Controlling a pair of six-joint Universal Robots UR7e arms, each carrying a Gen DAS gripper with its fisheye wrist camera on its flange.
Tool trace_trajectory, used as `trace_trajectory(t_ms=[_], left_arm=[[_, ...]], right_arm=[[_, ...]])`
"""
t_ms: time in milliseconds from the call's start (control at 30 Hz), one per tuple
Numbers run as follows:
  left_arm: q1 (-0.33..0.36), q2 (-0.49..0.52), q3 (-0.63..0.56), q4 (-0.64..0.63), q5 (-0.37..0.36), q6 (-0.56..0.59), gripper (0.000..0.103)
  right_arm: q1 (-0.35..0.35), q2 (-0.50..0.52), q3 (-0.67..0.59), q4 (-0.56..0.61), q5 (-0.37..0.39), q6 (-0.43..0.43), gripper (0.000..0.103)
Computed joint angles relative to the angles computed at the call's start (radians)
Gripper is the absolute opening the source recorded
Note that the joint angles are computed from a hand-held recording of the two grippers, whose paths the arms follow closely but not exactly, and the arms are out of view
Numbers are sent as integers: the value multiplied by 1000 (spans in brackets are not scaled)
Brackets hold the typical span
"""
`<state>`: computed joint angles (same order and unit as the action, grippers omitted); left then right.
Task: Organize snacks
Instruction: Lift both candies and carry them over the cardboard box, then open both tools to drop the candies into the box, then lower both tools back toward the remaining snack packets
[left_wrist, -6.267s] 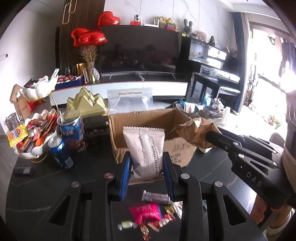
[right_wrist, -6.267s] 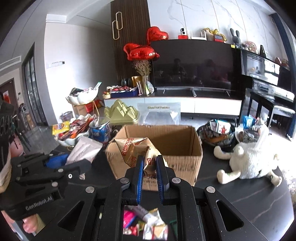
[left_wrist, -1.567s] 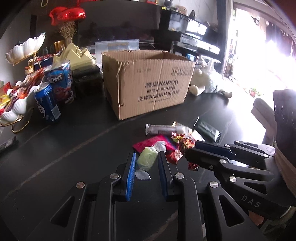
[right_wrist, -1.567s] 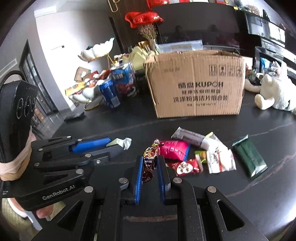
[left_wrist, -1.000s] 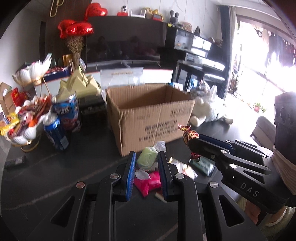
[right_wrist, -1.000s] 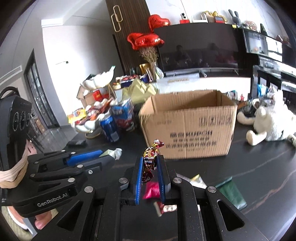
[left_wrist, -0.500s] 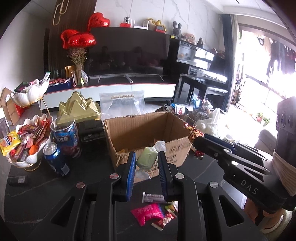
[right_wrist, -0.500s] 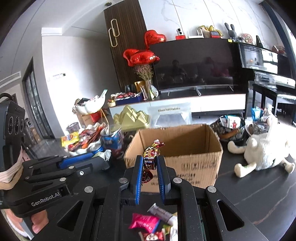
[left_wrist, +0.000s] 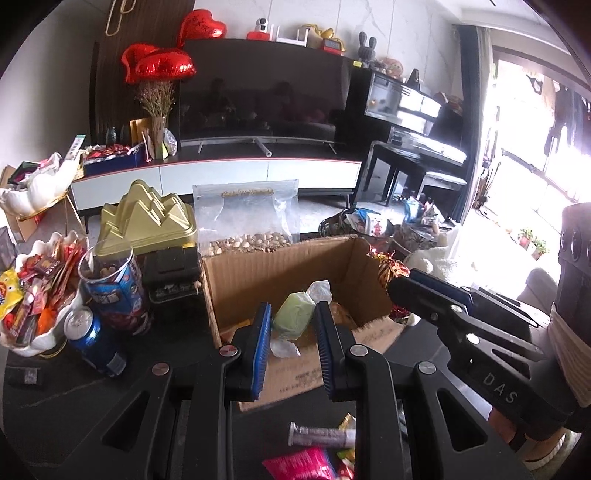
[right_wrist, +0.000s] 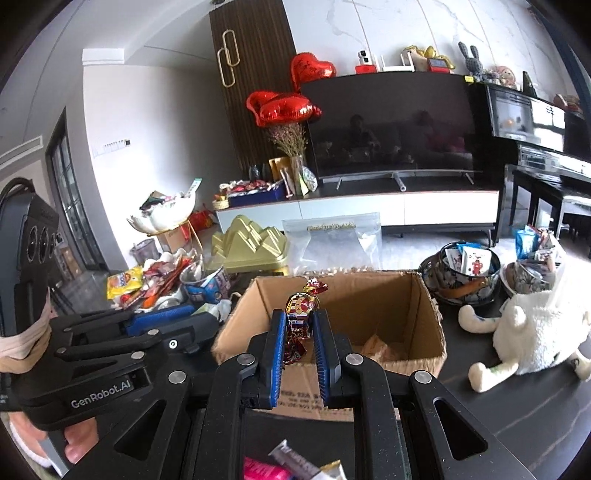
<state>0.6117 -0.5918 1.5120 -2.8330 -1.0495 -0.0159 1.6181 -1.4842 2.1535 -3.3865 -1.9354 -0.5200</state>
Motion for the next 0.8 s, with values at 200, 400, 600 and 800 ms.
trace_trajectory(t_ms=[200, 400, 600, 800], left_arm=[[22, 68, -93, 2, 35, 13, 47], [14, 58, -66, -11, 98, -7, 58], [-20, -3, 45, -73, 108, -10, 63], [-59, -69, 158, -142, 126, -10, 66]], right_arm=[[-28, 57, -74, -1, -16, 18, 18], [-23, 87, -93, -32, -108, 11, 45], [-14, 37, -28, -12, -115, 14, 50], [9, -19, 42, 9, -120, 43, 52]])
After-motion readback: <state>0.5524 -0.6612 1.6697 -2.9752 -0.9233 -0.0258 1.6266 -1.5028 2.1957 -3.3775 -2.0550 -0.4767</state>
